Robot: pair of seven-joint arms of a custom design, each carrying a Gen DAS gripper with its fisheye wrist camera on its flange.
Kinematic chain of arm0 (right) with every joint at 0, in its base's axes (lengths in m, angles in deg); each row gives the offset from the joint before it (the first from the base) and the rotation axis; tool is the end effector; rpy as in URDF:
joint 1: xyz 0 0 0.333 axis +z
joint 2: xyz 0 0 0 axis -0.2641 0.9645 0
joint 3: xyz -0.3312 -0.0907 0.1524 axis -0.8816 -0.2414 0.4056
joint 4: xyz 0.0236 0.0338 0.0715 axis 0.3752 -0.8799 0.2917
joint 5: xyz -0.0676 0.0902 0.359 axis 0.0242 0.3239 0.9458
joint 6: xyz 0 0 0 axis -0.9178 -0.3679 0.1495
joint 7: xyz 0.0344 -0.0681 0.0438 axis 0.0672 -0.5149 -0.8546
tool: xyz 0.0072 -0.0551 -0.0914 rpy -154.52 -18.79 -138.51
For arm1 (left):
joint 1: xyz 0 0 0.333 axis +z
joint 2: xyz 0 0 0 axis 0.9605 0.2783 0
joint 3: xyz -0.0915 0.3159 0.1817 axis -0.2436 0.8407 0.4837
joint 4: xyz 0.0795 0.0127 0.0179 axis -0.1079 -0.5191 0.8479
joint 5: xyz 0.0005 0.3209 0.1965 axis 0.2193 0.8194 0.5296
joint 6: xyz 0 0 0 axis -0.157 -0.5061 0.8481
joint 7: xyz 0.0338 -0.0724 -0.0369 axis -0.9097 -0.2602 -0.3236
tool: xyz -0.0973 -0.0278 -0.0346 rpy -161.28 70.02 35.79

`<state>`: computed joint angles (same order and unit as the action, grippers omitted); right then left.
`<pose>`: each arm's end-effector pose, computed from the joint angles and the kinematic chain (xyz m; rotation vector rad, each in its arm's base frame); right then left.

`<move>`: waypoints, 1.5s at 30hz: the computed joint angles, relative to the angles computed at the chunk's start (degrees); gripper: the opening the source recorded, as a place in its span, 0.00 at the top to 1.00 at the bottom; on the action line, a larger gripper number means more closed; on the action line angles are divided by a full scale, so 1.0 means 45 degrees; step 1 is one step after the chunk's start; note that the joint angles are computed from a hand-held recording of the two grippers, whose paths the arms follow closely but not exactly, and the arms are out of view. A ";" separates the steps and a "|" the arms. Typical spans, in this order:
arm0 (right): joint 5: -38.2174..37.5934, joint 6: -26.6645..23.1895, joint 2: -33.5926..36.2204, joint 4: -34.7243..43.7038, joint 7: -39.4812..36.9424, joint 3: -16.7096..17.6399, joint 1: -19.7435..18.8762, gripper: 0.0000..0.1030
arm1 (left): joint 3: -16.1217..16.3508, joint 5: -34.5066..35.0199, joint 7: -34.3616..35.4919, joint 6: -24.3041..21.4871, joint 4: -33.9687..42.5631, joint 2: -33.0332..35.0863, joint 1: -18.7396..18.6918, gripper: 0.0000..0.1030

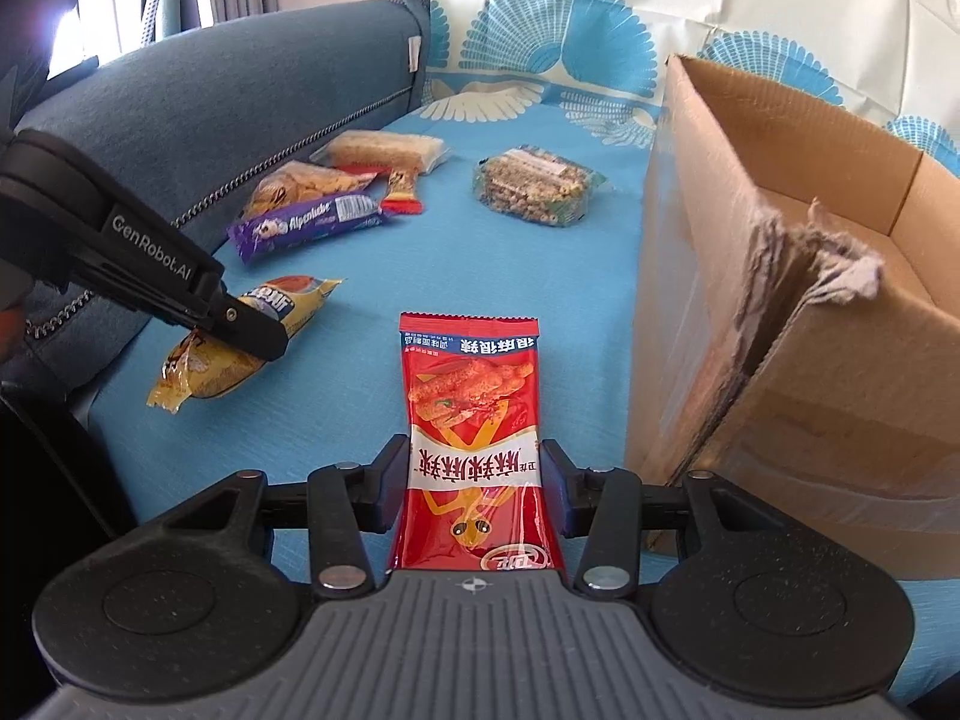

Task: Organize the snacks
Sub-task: 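Lift both snacks and carry them over the cardboard box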

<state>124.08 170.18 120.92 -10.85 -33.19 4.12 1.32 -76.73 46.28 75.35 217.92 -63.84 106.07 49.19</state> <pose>0.6931 0.3695 0.2479 -2.1255 0.9687 -0.3649 0.6667 -0.3592 0.2718 -2.2801 1.5726 -0.7365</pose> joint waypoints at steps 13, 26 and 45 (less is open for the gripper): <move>-0.1073 0.2049 -0.0217 -0.1475 -0.0358 0.2638 -0.1935 0.54 | 0.2295 0.2901 -0.3322 0.0450 -0.0453 -0.0510 -0.1851 0.89; -0.5346 0.4035 -0.0195 -0.3207 0.0999 0.6743 -0.6008 0.54 | 0.3875 0.9031 -0.9900 -0.0054 -0.0851 -0.1231 -0.3336 0.89; -0.7550 0.4541 0.1146 0.0448 0.4020 0.5029 -0.5274 0.54 | 0.1160 1.0696 -1.0777 -0.1631 -0.0960 -0.1563 -0.1423 0.89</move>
